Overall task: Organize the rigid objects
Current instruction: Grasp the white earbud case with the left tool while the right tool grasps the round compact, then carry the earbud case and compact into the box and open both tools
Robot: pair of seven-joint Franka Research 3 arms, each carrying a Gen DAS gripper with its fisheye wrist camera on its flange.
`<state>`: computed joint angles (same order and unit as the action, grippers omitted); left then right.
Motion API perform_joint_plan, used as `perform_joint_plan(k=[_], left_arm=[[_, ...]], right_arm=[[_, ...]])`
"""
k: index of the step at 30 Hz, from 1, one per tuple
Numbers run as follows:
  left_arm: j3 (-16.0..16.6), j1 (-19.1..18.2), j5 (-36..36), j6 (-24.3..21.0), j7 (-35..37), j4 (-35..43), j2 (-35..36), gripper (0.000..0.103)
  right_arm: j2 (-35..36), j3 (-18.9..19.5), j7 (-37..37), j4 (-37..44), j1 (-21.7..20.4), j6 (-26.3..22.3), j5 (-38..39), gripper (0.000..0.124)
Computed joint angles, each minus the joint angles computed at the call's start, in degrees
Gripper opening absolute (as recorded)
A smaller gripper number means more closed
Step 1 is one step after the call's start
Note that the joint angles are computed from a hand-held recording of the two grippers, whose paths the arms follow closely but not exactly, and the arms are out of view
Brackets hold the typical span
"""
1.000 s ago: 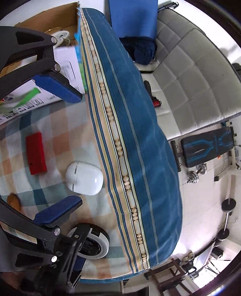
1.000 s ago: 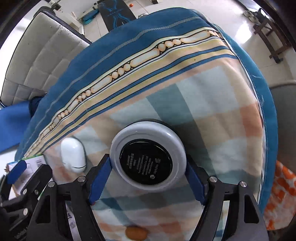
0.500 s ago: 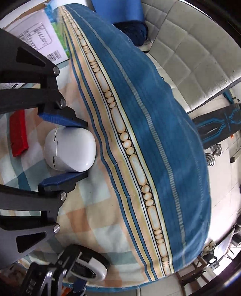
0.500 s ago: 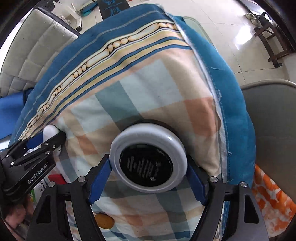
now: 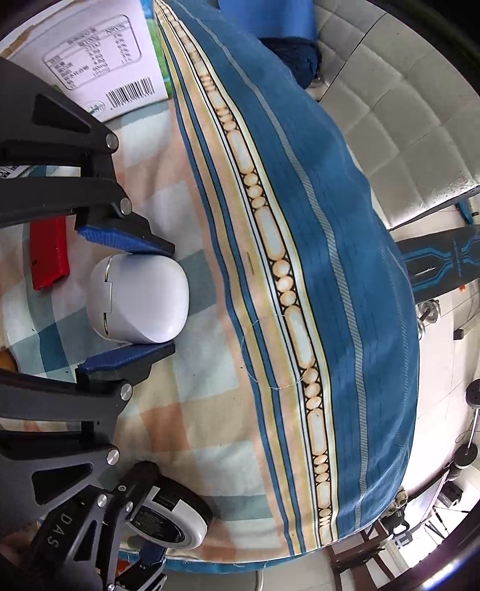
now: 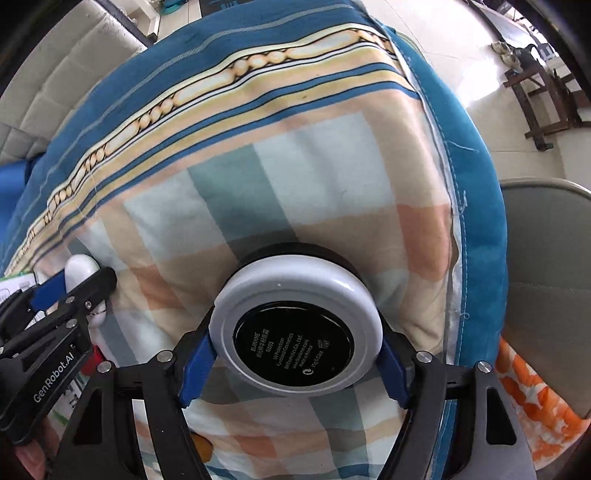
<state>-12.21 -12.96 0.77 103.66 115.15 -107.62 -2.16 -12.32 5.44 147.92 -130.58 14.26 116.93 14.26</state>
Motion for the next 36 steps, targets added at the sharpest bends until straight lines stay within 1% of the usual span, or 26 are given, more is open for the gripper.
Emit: perform_joint_plan(k=[3, 7, 14, 19, 22, 24, 26, 29, 30, 31, 33, 35, 36], left_arm=[[0.16, -0.09, -1.1, 0.03, 0.36, -2.26, -2.87, 0.043], [1.02, 0.05, -2.45, -0.87, 1.52, -3.13, -5.41, 0.043], [3.14, 1.05, -6.0, -4.47, 3.96, -1.58, -8.84, 0.043], [5.23, 2.55, -8.71, -7.79, 6.64, 1.6, -10.21, 0.043], [6.29, 3.9, -10.08, -8.85, 8.21, 4.57, -9.42, 0.043], [7.25, 5.07, -11.35, -10.18, 9.26, 7.3, -8.81, 0.043], [8.15, 6.47, -12.53, -11.61, 10.16, 10.72, -7.33, 0.043], [9.68, 9.17, -14.0, -13.64, 12.27, 15.57, -5.48, 0.043], [10.39, 10.4, -14.54, -14.58, 13.03, 17.92, -4.23, 0.043], [10.36, 11.25, -14.66, -15.05, 12.85, 19.2, -3.86, 0.043], [11.29, 13.6, -14.76, -15.58, 13.77, 22.4, -1.87, 0.043], [11.78, 15.91, -14.87, -16.67, 14.31, 25.69, 0.44, 0.043], [12.12, 17.27, -14.82, -17.23, 14.69, 27.67, 1.99, 0.043]], right_arm=[[0.38, 0.57, -0.03, 0.87, 0.65, -0.39, -0.3, 0.077], [-0.25, 1.32, 1.22, 1.29, 1.58, 0.46, -0.22, 0.077], [-3.18, 2.25, 3.17, 2.85, 2.34, -0.34, -1.71, 0.077], [-3.64, 3.35, 4.87, 7.32, 2.79, -2.79, -4.01, 0.077], [-2.46, 3.97, 5.96, 12.04, 3.15, -4.88, -5.71, 0.077], [-0.31, 4.56, 6.84, 17.14, 3.67, -6.92, -7.19, 0.077], [-0.93, 5.08, 8.06, 19.0, 4.57, -8.22, -7.89, 0.077], [2.53, 6.79, 10.49, 25.79, 6.31, -9.34, -10.25, 0.077], [3.15, 7.1, 11.11, 26.8, 7.07, -9.49, -10.97, 0.077], [4.96, 7.41, 11.73, 29.29, 7.74, -9.89, -12.1, 0.077], [8.87, 7.57, 12.22, 34.61, 9.4, -10.53, -13.88, 0.077], [13.53, 7.42, 12.91, 40.96, 11.51, -10.88, -15.23, 0.077], [17.18, 7.33, 12.9, 45.67, 12.82, -11.32, -16.04, 0.077]])
